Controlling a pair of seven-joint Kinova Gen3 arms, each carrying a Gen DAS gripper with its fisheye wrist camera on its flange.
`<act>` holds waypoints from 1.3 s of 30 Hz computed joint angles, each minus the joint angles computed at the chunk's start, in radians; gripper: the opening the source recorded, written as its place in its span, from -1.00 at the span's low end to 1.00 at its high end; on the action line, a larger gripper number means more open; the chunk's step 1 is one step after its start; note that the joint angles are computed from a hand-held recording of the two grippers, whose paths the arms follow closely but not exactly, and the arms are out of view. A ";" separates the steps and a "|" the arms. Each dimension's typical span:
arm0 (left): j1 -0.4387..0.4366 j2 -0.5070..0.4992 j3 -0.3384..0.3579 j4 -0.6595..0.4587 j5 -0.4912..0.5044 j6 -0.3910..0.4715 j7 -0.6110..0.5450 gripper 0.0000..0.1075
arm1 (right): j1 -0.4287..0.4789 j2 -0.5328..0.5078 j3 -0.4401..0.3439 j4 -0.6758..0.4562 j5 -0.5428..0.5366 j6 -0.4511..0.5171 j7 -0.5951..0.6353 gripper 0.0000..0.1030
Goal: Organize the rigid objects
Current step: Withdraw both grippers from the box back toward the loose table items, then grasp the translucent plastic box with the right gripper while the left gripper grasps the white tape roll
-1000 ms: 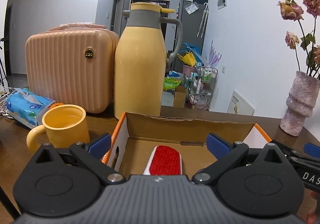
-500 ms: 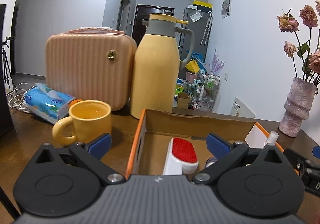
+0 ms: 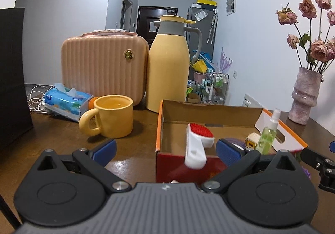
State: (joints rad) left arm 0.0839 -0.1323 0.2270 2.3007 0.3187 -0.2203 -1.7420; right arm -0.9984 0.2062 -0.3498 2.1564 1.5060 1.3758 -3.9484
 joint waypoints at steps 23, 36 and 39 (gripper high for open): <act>0.199 -0.077 -0.279 0.066 -0.423 0.083 0.328 0.92 | -0.097 0.026 -0.026 0.004 -0.127 0.048 -0.019 1.00; 0.230 -0.067 -0.308 0.051 -0.452 0.115 0.352 0.92 | -0.039 0.009 -0.001 -0.025 -0.166 -0.082 0.064 1.00; 0.240 -0.061 -0.314 0.045 -0.457 0.125 0.351 0.92 | -0.001 -0.004 0.013 -0.030 -0.174 -0.156 0.093 1.00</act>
